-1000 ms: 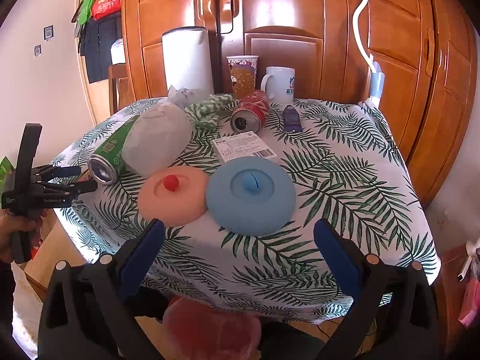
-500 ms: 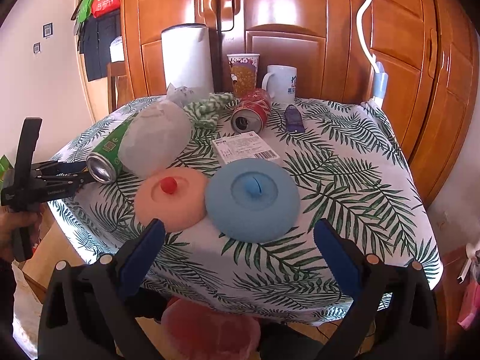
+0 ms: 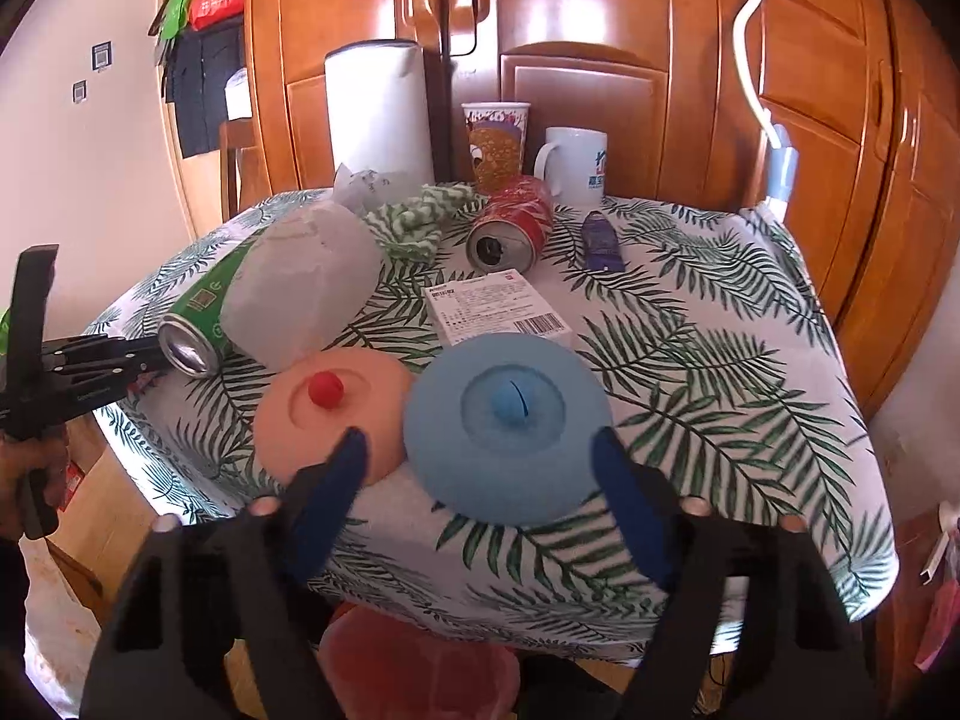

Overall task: Collect trash
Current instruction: 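Move the right tool to the blue silicone lid and grasp its knob, then lower the candy stick into the pink trash bag while the right tool drops the blue lid in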

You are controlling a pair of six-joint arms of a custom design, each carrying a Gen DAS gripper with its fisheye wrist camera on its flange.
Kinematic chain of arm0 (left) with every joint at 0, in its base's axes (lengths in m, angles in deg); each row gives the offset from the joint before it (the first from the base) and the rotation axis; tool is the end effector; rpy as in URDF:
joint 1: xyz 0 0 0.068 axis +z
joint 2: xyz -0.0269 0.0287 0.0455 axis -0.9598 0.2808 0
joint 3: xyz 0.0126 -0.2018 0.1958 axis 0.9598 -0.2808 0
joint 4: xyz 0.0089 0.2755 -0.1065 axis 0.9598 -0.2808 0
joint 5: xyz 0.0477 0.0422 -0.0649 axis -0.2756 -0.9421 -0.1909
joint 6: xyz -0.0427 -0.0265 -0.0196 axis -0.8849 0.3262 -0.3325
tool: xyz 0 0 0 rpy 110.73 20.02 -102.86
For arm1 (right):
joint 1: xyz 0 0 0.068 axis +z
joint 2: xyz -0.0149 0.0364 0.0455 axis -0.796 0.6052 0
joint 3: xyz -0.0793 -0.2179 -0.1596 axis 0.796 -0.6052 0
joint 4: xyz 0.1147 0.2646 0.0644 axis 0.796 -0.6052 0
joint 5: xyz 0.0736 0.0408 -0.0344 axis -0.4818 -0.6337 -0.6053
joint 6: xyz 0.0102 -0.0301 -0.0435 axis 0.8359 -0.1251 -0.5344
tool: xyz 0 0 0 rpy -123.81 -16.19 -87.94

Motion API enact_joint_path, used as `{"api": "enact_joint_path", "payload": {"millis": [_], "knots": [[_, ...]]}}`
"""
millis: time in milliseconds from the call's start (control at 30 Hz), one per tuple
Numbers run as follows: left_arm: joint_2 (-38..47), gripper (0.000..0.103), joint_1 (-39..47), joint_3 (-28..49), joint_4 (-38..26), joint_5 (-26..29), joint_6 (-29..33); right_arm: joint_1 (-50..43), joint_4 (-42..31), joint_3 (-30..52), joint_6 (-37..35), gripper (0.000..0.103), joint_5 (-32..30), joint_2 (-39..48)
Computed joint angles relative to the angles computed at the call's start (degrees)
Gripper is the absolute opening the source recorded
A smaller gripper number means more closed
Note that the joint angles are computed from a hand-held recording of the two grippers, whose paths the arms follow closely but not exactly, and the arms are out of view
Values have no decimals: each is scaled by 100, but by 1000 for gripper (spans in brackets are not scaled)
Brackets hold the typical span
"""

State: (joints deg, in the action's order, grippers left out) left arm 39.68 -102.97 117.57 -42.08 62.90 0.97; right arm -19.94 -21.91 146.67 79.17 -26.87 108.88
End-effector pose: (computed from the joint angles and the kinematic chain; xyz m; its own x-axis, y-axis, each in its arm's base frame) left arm 0.2103 -0.1127 0.5494 -0.6508 0.1941 -0.7340 0.3101 0.9504 -0.0236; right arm 0.1818 0.1022 0.5329 -0.5540 -0.0850 -0.8281 -0.1339 0.9909 -0.0122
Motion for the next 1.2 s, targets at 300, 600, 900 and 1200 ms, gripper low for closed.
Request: {"api": "enact_joint_path", "payload": {"millis": [300, 600, 900, 1200], "knots": [[-35, 19, 24, -69, 37, 28, 10, -474, 218, 81, -216, 43, -460, 297], [-33, 19, 23, -67, 39, 19, 15, -638, 368, -12, -210, 29, -700, 285], [103, 20, -76, 124, -82, -164, 112, -638, 392, -124, -460, 18, -483, 275], [-121, 17, -78, -194, 200, -118, 35, -681, 517, -235, -579, 18, -560, 142]]}}
